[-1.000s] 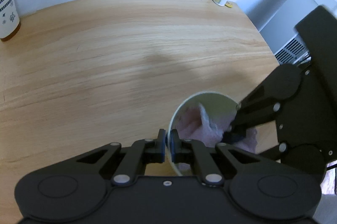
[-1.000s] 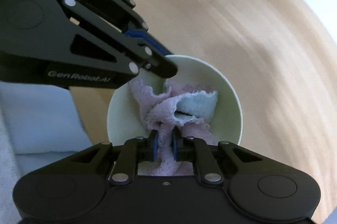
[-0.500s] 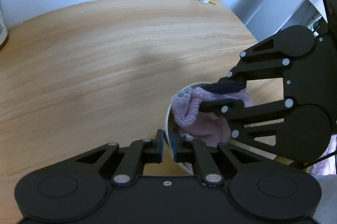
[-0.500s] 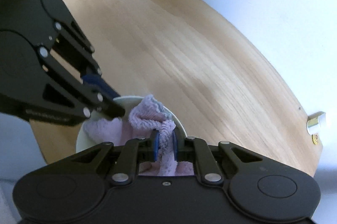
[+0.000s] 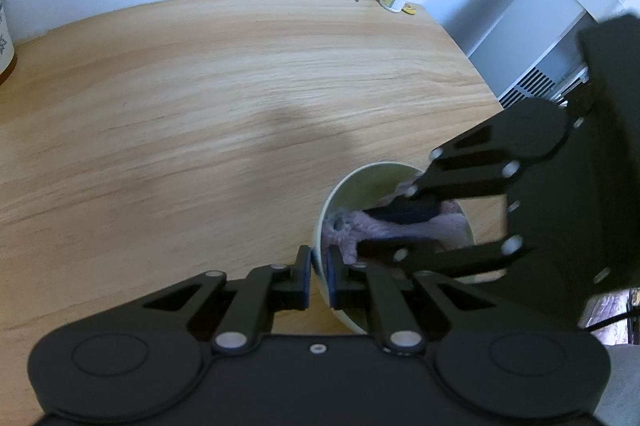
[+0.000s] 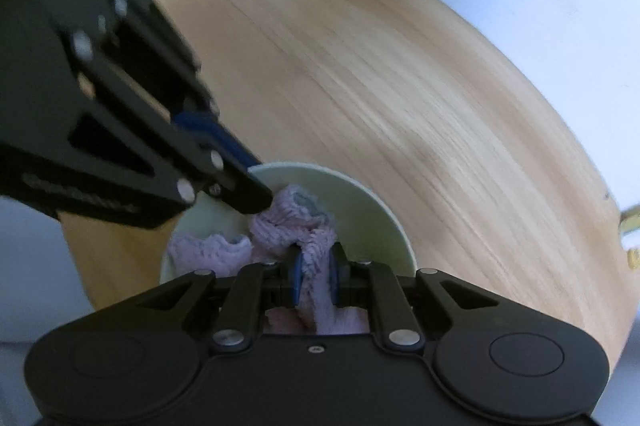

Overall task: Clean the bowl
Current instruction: 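Wipe the cloth along the bowl's inner wall with the right tool while the left tool holds the rim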

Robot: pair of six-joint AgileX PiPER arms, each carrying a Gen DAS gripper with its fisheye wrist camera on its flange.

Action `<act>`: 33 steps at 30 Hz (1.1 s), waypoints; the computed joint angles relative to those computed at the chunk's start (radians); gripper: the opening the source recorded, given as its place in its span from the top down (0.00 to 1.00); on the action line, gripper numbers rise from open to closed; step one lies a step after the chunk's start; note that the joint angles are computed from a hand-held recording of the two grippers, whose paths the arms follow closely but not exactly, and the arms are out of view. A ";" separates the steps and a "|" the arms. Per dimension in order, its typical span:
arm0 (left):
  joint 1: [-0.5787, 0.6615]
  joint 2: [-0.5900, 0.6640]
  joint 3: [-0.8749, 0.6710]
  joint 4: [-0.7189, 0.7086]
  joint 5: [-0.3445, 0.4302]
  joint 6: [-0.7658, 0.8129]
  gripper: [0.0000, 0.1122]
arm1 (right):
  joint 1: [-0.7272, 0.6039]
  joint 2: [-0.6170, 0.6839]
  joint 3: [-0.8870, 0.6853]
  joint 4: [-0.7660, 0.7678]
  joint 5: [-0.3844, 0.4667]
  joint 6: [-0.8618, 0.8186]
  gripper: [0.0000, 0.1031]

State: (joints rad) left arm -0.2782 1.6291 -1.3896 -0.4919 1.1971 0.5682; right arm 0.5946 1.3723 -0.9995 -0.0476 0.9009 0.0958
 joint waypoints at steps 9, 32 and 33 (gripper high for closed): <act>-0.001 0.016 -0.019 0.006 0.005 -0.001 0.94 | -0.004 -0.067 0.081 0.047 -0.144 0.043 0.85; -0.053 0.011 -0.030 0.073 -0.016 -0.067 0.95 | 0.130 -0.076 0.012 -0.248 0.084 0.206 0.86; -0.053 0.012 -0.031 0.073 -0.015 -0.070 0.95 | 0.137 -0.078 0.012 -0.254 0.095 0.210 0.86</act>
